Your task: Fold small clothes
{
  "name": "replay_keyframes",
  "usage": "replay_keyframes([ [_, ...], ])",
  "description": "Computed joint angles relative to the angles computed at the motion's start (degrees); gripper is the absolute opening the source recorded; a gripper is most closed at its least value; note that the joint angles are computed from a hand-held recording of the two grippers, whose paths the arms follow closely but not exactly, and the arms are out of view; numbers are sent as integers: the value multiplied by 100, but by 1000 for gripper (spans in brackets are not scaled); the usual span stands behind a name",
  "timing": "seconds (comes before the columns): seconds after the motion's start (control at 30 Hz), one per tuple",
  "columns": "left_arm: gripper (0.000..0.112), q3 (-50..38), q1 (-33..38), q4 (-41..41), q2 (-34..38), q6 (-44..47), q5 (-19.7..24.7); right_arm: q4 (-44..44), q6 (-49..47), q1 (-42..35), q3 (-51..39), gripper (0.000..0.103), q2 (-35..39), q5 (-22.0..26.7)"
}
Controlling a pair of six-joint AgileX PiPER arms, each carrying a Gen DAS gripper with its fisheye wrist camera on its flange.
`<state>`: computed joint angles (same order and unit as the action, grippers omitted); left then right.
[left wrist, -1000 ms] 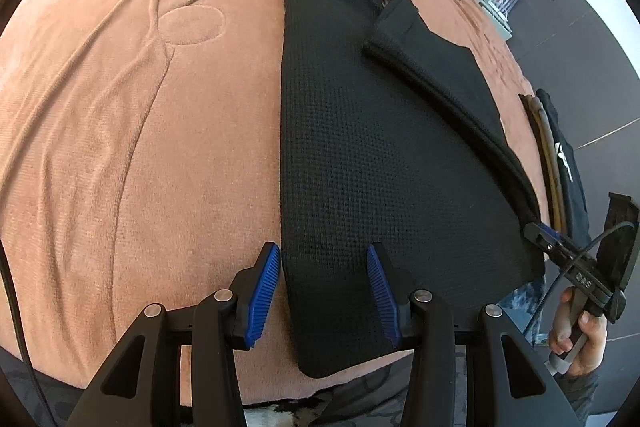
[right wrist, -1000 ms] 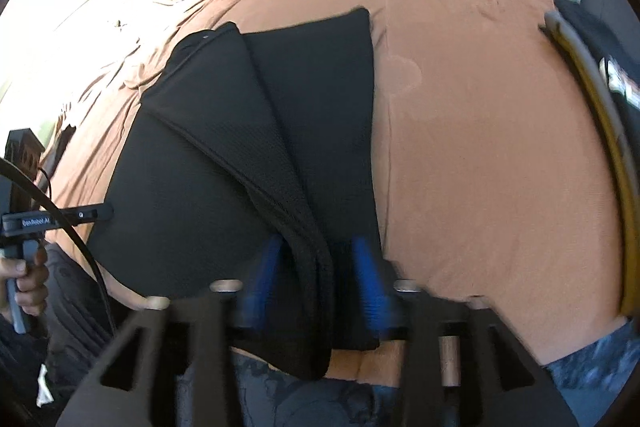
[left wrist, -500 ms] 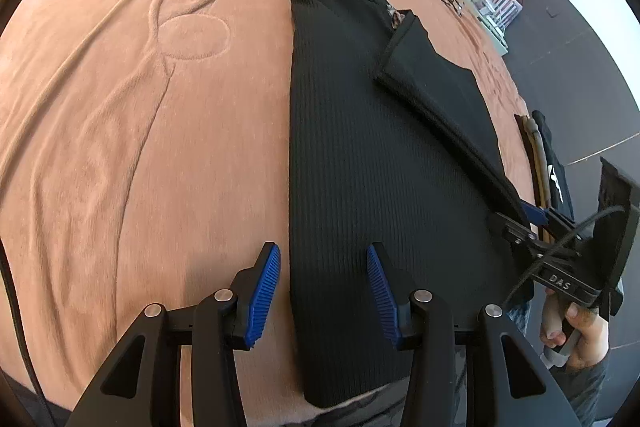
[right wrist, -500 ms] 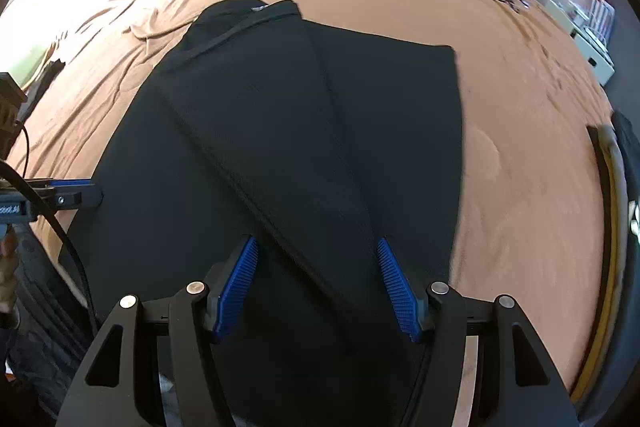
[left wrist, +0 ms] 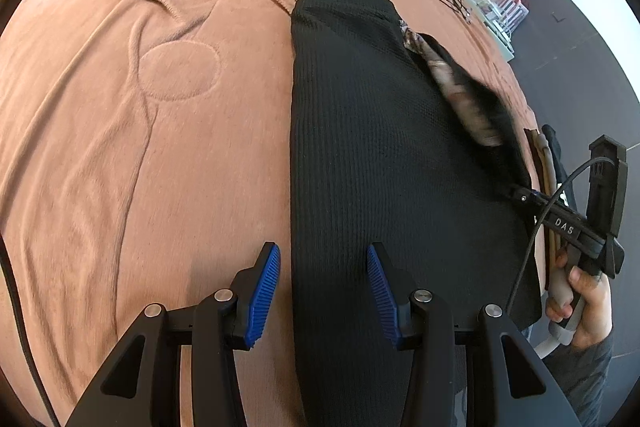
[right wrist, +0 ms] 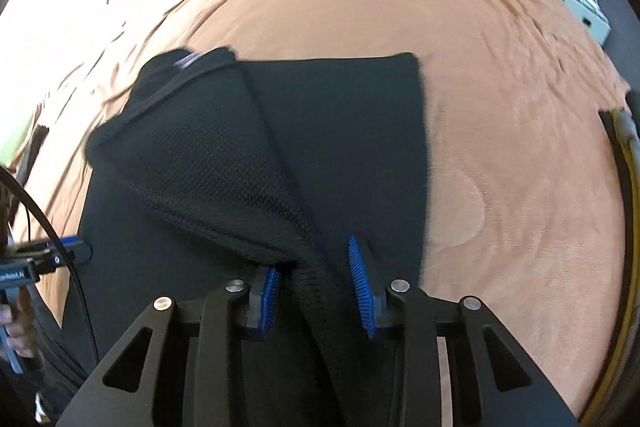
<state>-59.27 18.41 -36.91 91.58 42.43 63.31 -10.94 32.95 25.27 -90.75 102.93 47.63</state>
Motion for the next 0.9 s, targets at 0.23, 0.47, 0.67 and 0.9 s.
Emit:
replay_keyframes([
  [0.23, 47, -26, -182, 54, -32, -204, -127, 988, -481, -690, 946, 6, -471, -983],
  [0.47, 47, -153, -131, 40, 67, -198, -51, 1569, -1120, -899, 1359, 7, -863, -1280],
  [0.67, 47, -413, -217, 99, 227, -356, -67, 2282, -1920, -1230, 970, 43, -674, -1209],
  [0.9, 47, -830, -369, 123, 536, -604, -61, 4448, -3531, -1891, 1015, 40, -305, -1462],
])
